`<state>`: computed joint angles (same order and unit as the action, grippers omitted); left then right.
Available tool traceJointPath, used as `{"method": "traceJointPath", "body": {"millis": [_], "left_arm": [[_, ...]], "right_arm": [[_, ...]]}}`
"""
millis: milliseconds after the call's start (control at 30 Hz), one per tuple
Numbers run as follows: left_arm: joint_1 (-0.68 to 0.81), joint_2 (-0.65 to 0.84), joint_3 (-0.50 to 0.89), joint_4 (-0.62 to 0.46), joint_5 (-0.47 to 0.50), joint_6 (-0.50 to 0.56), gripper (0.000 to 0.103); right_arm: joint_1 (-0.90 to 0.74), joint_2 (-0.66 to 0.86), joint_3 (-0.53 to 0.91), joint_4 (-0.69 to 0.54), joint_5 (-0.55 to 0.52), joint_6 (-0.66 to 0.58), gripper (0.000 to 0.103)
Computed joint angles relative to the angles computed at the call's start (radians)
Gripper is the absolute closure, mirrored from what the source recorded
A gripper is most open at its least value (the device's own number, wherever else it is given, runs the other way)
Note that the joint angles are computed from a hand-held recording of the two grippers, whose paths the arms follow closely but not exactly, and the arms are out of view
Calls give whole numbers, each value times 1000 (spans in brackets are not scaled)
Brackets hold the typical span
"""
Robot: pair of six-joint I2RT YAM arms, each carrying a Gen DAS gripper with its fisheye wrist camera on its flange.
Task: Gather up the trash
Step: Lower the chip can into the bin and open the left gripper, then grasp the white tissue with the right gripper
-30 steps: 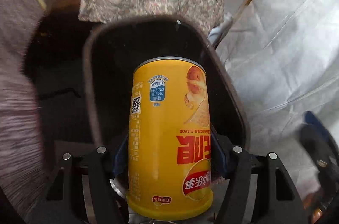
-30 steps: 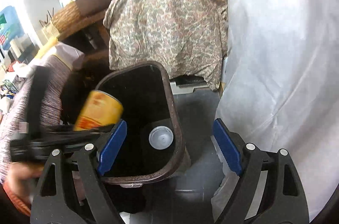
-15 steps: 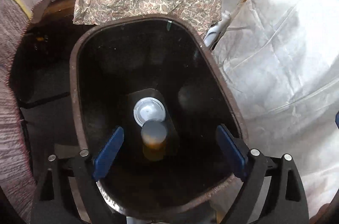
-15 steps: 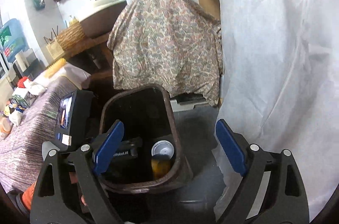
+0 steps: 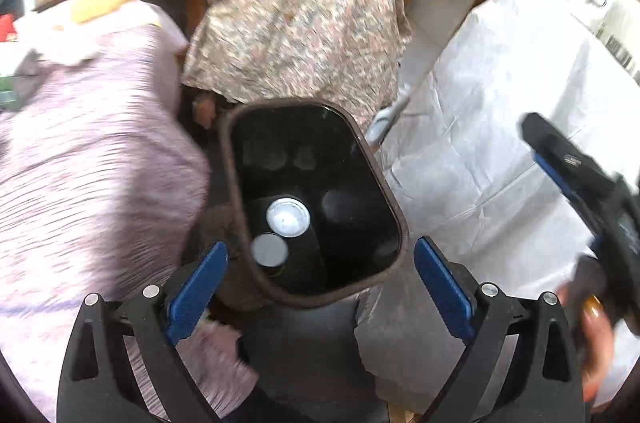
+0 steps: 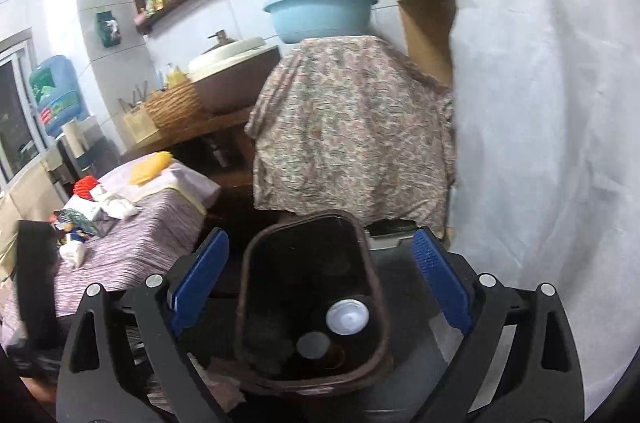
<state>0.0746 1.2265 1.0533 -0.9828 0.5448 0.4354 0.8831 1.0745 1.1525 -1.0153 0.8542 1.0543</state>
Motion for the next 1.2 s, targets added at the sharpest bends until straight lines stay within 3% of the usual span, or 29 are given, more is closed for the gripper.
{"method": "traceJointPath", "body": {"millis": [200, 300, 433, 533, 833, 967, 1200], "left_arm": [[315, 0, 150, -218, 163, 246, 6], [457, 17, 203, -267, 185, 349, 5], [630, 75, 274, -305, 198, 436, 5], [731, 99, 294, -254, 192, 445, 5], [933, 254, 420, -172, 174, 442, 5], [983, 327, 481, -164, 167, 440, 5], [963, 381, 549, -174, 170, 442, 6]], "right_arm": [[-23, 85, 24, 192, -134, -157, 11], [-21, 161, 57, 303, -214, -241, 11], [-5, 291, 142, 393, -303, -325, 11], [9, 401, 230, 431, -360, -394, 11], [30, 717, 582, 389, -525, -552, 11], [36, 921, 866, 273, -600, -652, 11], [2, 1145, 1245, 76, -576, -694, 11]]}}
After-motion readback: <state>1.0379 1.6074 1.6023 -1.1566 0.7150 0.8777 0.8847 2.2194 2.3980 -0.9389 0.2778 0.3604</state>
